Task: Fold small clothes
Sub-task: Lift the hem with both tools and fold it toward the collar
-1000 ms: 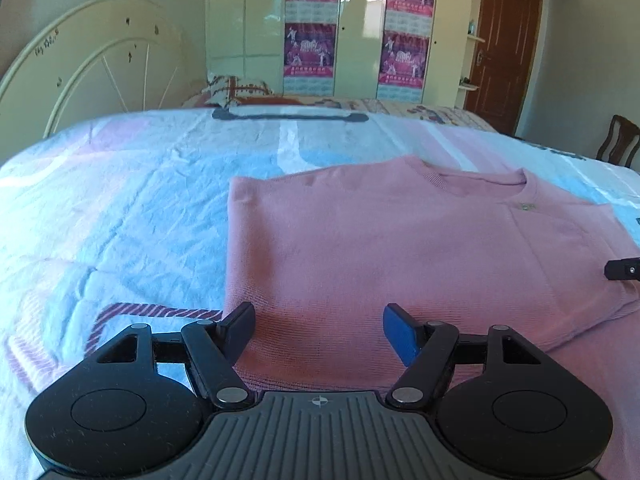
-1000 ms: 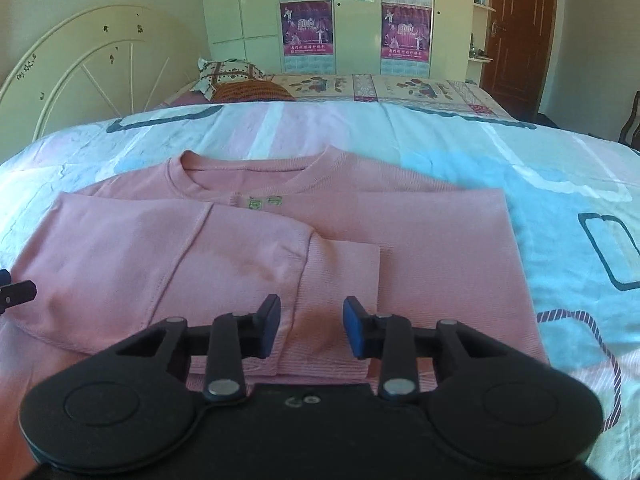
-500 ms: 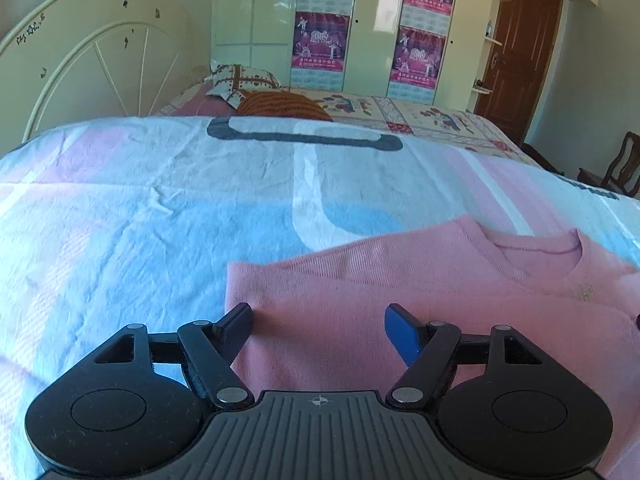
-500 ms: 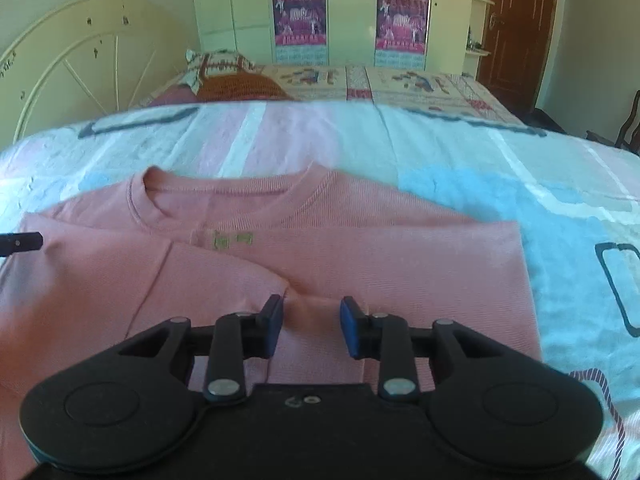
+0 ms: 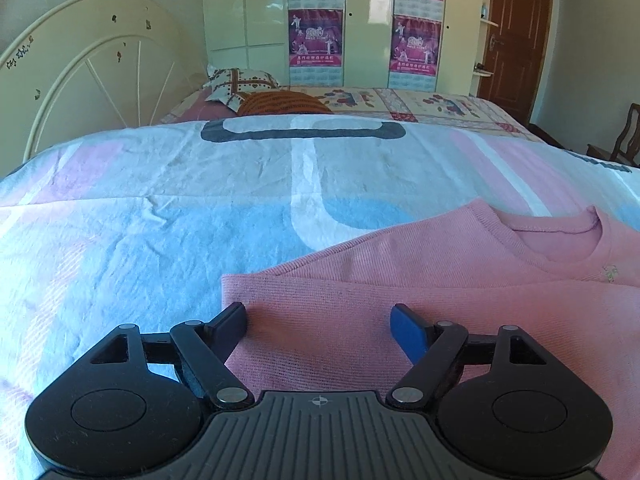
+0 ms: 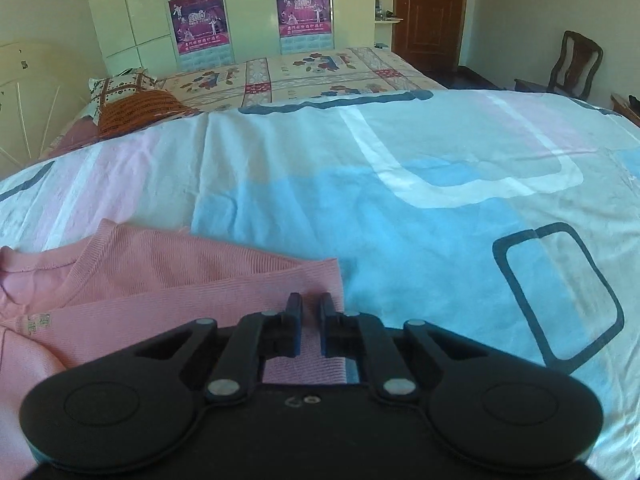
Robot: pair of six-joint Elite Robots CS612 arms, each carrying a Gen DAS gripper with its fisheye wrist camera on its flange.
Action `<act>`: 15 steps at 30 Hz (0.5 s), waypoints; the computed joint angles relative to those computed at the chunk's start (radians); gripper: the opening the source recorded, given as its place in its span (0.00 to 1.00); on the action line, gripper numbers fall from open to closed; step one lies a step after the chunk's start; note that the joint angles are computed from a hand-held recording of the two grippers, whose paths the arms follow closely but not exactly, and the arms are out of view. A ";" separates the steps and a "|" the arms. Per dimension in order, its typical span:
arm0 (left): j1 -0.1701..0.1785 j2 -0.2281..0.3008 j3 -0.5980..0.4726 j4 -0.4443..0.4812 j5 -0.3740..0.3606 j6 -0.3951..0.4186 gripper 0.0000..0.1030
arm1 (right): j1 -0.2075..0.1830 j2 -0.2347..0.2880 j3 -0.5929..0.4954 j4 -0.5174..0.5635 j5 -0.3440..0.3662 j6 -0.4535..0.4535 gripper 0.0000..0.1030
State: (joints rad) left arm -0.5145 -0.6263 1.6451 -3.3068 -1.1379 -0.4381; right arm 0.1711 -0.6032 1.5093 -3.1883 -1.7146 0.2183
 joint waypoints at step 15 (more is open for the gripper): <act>-0.125 -0.071 0.236 -0.130 0.095 -0.078 0.75 | 0.037 -0.112 0.292 -0.182 -0.014 -0.073 0.16</act>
State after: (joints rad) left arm -0.6392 -0.6968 1.8814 -3.4367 -1.0434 -0.5161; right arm 0.2079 -0.7154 1.8012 -3.3699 -1.7286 0.1448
